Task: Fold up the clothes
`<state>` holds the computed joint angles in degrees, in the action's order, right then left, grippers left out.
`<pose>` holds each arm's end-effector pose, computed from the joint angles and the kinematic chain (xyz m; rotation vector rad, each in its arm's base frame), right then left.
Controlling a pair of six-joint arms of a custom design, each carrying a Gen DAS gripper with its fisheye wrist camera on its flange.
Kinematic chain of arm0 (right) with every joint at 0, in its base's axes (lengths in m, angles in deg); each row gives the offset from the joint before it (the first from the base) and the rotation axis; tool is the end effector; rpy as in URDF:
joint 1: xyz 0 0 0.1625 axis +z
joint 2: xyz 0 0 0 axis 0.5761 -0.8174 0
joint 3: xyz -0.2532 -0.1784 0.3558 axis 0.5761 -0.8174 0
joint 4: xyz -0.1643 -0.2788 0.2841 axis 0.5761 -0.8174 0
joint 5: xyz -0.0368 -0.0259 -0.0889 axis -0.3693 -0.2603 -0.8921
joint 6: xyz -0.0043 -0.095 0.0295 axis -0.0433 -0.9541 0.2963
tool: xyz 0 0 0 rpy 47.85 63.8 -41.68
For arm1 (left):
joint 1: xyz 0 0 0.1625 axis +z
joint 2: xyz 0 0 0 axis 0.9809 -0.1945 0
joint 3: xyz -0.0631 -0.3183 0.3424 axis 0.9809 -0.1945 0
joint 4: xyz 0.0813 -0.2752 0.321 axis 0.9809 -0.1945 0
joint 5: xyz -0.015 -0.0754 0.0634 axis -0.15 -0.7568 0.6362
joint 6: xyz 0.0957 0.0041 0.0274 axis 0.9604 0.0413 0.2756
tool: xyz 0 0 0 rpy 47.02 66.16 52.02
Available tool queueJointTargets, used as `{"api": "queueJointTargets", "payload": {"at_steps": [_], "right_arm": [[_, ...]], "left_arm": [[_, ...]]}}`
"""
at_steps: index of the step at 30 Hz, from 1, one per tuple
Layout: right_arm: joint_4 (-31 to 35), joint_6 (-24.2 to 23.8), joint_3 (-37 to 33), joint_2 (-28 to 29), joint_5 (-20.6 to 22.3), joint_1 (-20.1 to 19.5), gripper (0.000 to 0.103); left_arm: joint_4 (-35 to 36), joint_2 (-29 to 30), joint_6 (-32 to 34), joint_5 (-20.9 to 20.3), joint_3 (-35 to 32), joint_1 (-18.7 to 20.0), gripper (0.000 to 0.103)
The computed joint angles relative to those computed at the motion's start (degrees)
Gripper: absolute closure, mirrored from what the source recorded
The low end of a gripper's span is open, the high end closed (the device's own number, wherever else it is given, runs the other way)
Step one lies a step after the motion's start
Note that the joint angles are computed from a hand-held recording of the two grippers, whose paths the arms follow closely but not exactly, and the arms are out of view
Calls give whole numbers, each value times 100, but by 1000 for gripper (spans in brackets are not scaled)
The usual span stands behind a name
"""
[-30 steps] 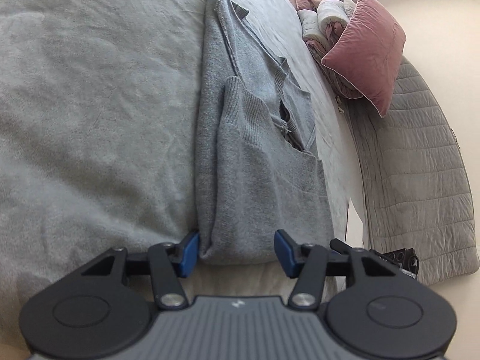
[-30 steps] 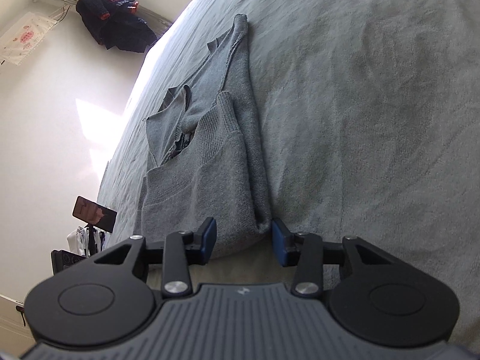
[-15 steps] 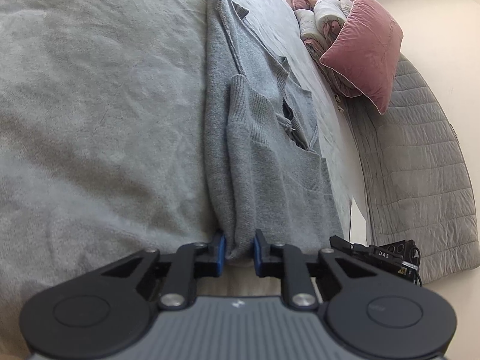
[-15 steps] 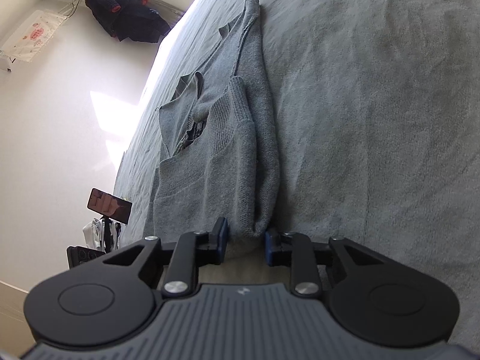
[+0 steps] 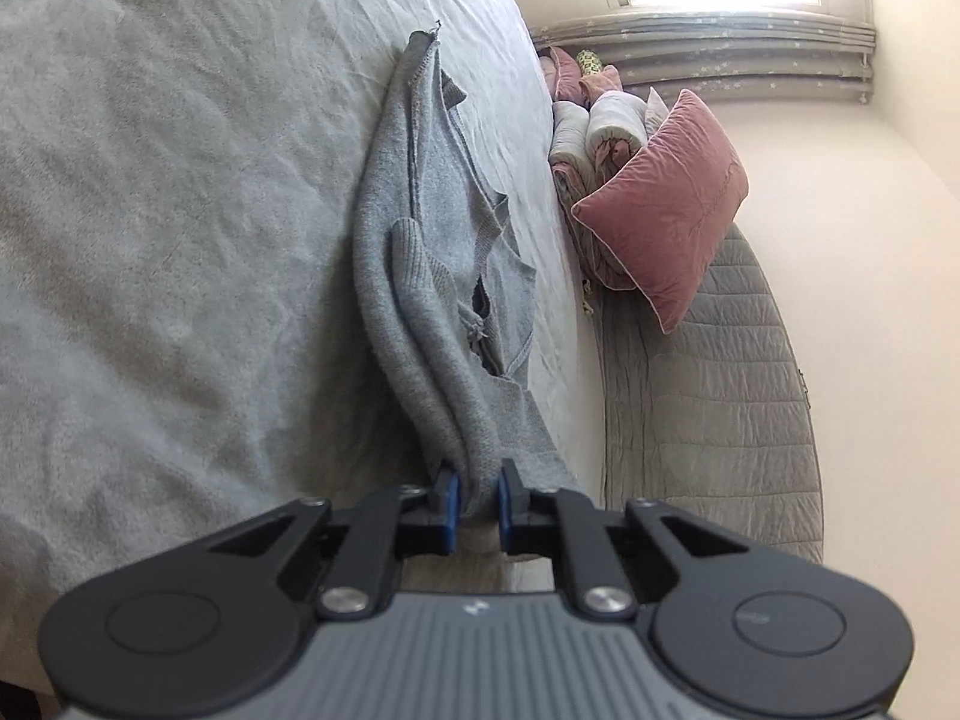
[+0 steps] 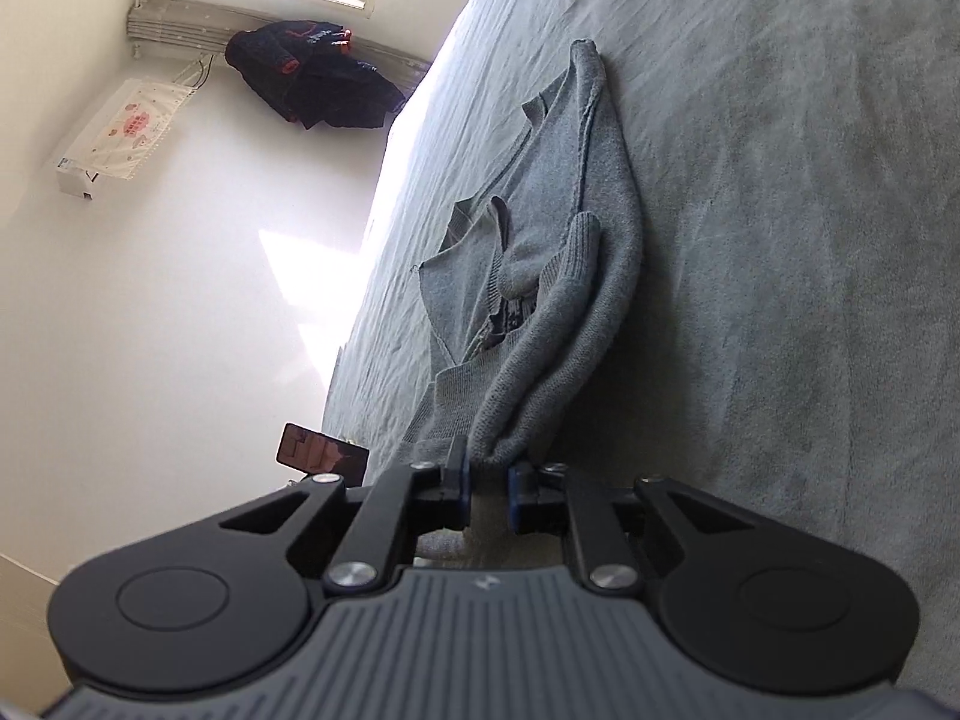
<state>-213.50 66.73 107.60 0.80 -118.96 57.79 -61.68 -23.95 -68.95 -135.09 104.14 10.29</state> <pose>0.1863 -0.6216 0.1386 0.2338 2.6448 -0.9507 0.0820 -0.6441 0.3623 0.0959 -2.6578 0.4383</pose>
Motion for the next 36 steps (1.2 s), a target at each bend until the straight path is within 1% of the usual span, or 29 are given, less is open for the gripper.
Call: {"api": "queueJointTargets", "payload": {"at_steps": [3,6,10,14,21,26,30,31,33,34,35,36], "right_arm": [[-130,113,-213,120,74,65,89],[-298,250,-451,246,128,104,89],[-429,475,-832,417,68,107,89],[-499,598,-1215,599,-38,86,89],[-261,641,-2054,1033,-223,56,89],[-10,745,-2423,1243,-384,-22,89],[164,751,-2516,1308,-500,-86,87],[204,740,-2530,1319,-527,-100,84],[216,797,-2517,1320,-558,-130,84],[196,805,-2485,1303,-530,-146,83],[167,805,-2444,1280,-487,-164,81],[140,805,-2407,1258,-445,-181,79]], "left_arm": [[-411,65,-349,-232,2,-11,92],[-816,159,-692,-360,-33,-63,92],[-1239,381,-1092,-365,-234,-155,92],[-1393,745,-1370,-216,-687,-242,92],[-1257,1409,-1562,235,-1623,-329,92],[-984,1890,-1537,585,-2275,-354,91],[-739,2203,-1540,731,-2708,-317,91],[-649,2269,-1531,765,-2816,-306,91],[-504,2379,-1516,823,-3001,-287,89],[-459,2410,-1496,805,-3060,-274,85],[-414,2439,-1472,777,-3117,-259,76],[-432,2446,-1440,787,-3139,-252,72]]}}
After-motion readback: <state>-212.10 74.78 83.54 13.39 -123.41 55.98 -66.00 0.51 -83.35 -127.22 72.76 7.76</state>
